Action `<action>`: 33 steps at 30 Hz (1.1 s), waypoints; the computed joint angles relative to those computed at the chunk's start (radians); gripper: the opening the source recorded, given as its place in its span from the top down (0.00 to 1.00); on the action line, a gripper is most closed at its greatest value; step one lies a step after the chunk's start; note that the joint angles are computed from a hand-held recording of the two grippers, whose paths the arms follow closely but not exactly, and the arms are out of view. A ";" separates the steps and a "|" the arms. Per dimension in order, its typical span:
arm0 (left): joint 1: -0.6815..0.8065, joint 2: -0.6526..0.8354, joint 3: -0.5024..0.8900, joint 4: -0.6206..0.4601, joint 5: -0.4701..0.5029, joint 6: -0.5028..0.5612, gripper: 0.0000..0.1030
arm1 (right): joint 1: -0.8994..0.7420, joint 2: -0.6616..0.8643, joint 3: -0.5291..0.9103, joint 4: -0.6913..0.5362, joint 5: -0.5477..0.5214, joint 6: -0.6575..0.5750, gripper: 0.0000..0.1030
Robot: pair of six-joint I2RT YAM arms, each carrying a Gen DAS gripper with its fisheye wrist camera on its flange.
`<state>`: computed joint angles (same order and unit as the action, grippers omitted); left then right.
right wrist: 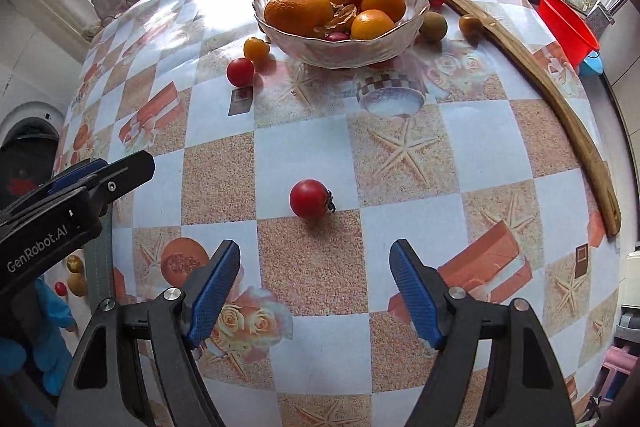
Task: Organize fruits
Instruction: 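Move both tools toward the red cherry tomatoes near the glass bowl, then grasp a red cherry tomato with the left tool while the right tool grasps another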
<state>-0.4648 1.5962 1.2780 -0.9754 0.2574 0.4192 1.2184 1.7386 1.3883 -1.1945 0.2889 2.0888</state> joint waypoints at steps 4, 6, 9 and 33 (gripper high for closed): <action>-0.070 0.066 0.031 0.046 -0.005 -0.049 0.33 | -0.017 -0.010 -0.035 0.036 0.003 -0.034 0.34; -0.102 0.094 0.046 0.069 -0.004 -0.067 0.33 | -0.023 -0.019 -0.057 0.055 0.004 -0.040 0.36; -0.141 0.129 0.066 0.094 -0.008 -0.083 0.33 | -0.031 -0.032 -0.086 0.078 0.008 -0.046 0.38; -0.200 0.167 0.070 0.144 -0.013 -0.097 0.78 | -0.073 -0.039 -0.092 0.114 0.036 -0.146 0.76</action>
